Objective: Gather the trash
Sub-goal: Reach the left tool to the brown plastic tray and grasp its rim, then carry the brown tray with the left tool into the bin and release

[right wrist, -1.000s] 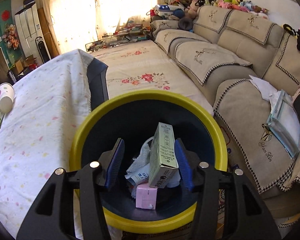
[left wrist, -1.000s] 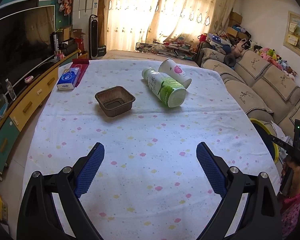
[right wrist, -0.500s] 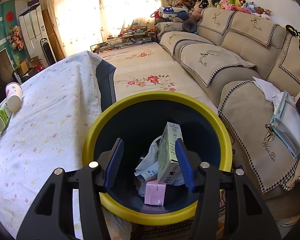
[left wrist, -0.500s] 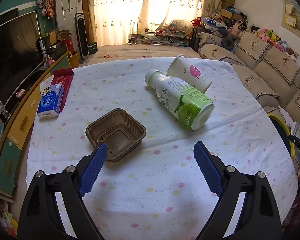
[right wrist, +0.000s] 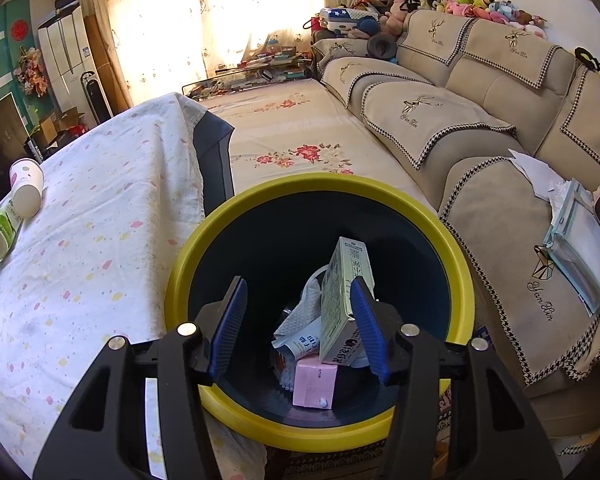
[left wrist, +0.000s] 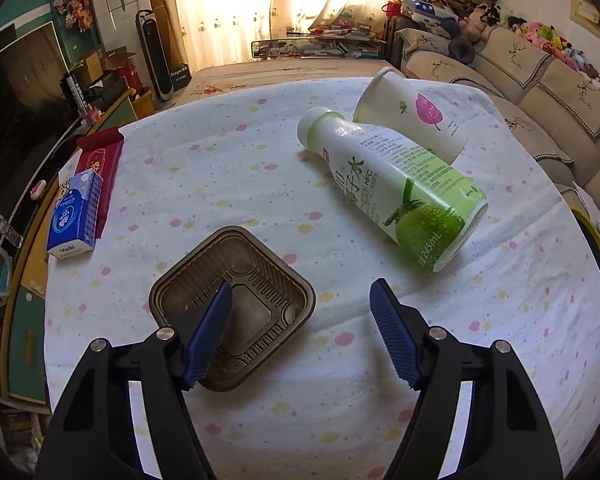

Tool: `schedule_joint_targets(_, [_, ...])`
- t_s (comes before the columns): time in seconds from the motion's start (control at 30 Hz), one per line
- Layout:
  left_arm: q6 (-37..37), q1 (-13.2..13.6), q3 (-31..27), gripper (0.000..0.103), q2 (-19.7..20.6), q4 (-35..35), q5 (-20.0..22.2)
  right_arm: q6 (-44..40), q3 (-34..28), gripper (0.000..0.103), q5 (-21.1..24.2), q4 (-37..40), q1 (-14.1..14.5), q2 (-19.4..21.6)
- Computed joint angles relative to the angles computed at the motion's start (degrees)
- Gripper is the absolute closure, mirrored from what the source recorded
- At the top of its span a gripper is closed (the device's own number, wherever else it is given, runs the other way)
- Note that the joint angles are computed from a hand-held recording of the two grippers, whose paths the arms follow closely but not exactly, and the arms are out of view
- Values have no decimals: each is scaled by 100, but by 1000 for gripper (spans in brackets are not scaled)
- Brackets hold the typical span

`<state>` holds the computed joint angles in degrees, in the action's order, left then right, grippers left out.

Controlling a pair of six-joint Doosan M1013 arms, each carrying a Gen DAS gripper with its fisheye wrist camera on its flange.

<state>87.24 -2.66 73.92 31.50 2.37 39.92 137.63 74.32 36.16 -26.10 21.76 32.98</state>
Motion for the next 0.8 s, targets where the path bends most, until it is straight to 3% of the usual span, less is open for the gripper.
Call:
schedule_joint_targets(0.13, [29, 1, -11, 52, 37, -106, 148, -42, 4, 52, -31, 37, 4, -8])
schedule_joint_targets(0.23, [-145, -28, 24, 68, 22, 65, 127, -51, 29, 52, -75, 57, 7, -33])
schedule_joint_targets(0.27, [-157, -29, 42, 78, 9, 46, 119, -47, 41, 52, -92, 60, 7, -43])
schedule_joint_targets(0.37, [-138, -29, 120, 89, -50, -29, 41, 5, 101, 52, -148, 29, 15, -88])
schedule_joint_targets(0.4, [-177, -54, 159, 98, -79, 71, 0, 13, 124, 52, -173, 35, 13, -105])
schedule_joint_targets(0.63, [-245, -218, 573, 98, -436, 276, -323, 254, 387, 52, -349, -97, -4, -291])
schedule_joint_targets(0.8, [170, -430, 809, 98, -741, -29, -492, 647, 647, 52, -524, -454, -11, -488])
